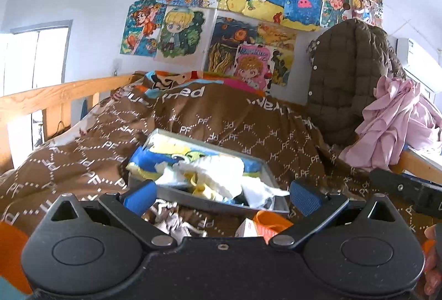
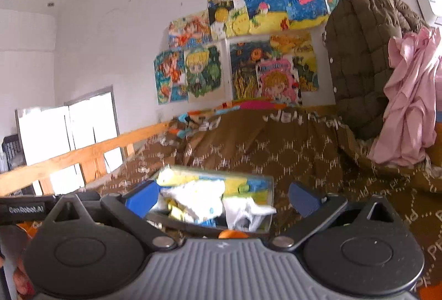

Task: Organize soft objects
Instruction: 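Raise both open tools away from the tray, then move both tools down toward the remaining items beside the tray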

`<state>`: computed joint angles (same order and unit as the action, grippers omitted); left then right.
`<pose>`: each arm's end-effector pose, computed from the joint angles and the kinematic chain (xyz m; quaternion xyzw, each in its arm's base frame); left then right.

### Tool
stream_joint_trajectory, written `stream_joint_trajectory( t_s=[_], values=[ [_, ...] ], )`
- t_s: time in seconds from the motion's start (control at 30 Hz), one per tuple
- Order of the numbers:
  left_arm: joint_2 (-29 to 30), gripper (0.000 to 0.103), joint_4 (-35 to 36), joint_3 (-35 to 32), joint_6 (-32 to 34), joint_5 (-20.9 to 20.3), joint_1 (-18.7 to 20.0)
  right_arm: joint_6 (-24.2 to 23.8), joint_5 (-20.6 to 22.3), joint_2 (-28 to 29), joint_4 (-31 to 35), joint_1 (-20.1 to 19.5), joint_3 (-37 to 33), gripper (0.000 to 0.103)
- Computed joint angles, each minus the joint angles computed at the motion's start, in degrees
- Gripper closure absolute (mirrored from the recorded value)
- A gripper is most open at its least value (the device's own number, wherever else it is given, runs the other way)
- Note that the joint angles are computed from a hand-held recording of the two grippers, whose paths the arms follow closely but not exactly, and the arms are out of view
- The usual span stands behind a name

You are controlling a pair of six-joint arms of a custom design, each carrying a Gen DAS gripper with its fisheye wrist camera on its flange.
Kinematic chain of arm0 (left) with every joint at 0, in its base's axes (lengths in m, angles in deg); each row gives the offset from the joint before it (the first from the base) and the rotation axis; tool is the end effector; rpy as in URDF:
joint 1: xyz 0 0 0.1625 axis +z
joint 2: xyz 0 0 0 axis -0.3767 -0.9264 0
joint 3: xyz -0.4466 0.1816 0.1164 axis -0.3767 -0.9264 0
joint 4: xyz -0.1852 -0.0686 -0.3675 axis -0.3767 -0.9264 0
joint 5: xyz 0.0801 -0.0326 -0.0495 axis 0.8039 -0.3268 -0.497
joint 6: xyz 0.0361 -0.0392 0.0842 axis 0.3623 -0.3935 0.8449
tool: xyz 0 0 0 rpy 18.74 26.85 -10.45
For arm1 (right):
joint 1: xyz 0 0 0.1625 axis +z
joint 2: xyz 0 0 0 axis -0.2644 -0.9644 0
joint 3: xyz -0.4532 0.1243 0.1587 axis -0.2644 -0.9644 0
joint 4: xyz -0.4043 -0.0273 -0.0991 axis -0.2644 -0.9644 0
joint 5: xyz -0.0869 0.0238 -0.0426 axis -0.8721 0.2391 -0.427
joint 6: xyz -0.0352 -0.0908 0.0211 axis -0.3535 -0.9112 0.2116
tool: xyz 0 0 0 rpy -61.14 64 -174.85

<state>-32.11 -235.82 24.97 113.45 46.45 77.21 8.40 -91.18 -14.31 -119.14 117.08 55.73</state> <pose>-0.1535 -0.6030 0.2728 0.0427 0.6971 -0.6304 0.3387 0.3092 -0.7278 0.1246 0.4363 -0.7793 0.4495 0.0161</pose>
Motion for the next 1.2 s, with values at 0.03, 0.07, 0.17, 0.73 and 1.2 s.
stream_joint_trajectory(
  t_s=[0.03, 0.07, 0.17, 0.73, 1.2],
  values=[
    [-0.1, 0.001, -0.1, 0.7, -0.5, 0.6, -0.2, 0.1, -1.0, -0.2, 0.4, 0.1, 0.5, 0.0],
    [-0.3, 0.001, 0.4, 1.5, -1.3, 1.2, -0.4, 0.0, -1.8, -0.5, 0.9, 0.1, 1.0, 0.0],
    [-0.8, 0.001, 1.6, 3.4, -3.3, 2.9, -1.0, -1.7, -4.0, -1.0, 0.9, 0.4, 2.7, 0.0],
    [-4.9, 0.001, 20.1, 11.3, -20.3, 5.5, -2.3, -2.9, -9.9, -3.2, 3.9, 0.7, 6.6, 0.0],
    [-10.4, 0.001, 50.5, 11.3, -38.0, 2.0, 0.1, 0.7, -19.6, -1.9, 11.5, 1.7, 2.7, 0.0]
  ],
)
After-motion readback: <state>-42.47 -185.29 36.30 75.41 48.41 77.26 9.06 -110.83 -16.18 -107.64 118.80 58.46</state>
